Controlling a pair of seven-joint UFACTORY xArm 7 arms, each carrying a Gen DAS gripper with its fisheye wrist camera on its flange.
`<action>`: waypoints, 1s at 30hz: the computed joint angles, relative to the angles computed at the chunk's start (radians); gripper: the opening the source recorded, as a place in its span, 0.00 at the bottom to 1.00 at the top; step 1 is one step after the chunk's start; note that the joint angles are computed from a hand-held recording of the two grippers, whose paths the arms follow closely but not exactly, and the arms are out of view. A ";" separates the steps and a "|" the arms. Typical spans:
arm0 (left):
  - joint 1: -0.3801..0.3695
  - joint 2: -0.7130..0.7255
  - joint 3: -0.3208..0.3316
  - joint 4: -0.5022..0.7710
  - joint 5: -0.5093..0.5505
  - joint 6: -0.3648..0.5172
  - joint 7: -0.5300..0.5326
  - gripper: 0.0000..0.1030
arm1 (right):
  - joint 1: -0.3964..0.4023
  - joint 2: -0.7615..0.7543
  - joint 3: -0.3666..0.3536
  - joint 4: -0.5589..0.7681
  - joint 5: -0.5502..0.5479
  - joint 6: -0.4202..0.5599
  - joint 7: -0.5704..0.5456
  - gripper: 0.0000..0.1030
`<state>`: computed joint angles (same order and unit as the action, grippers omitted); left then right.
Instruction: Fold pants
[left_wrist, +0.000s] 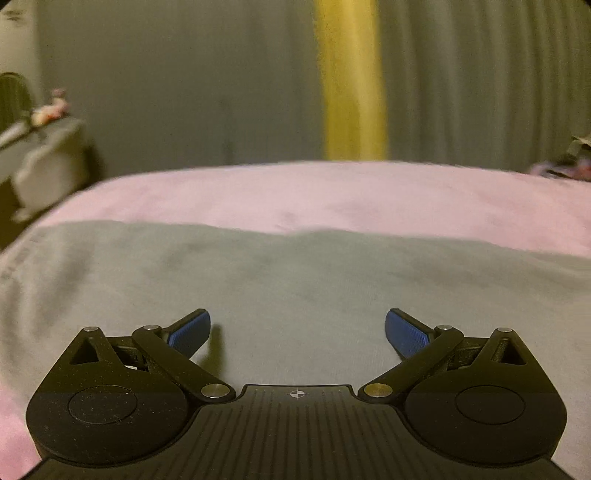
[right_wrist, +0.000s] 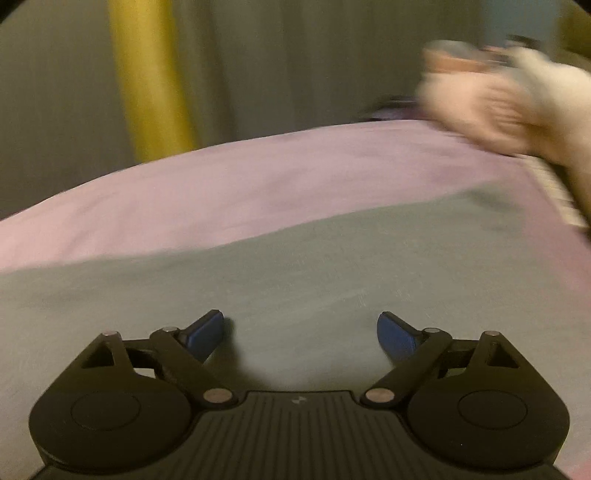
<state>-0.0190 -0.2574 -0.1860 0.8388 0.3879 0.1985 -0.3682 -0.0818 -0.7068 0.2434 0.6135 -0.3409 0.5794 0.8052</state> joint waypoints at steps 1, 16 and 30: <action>-0.047 -0.006 0.020 -0.006 -0.036 0.019 0.039 1.00 | 0.036 0.016 -0.009 0.001 0.014 -0.017 -0.031 0.88; 0.033 -0.075 -0.008 -0.055 -0.075 0.089 -0.023 1.00 | -0.251 -0.581 -0.267 -0.126 0.089 0.475 -0.009 0.45; -0.007 -0.163 -0.002 -0.042 -0.063 0.251 -0.123 1.00 | -0.365 -0.934 -0.507 -0.314 0.323 0.472 0.006 0.77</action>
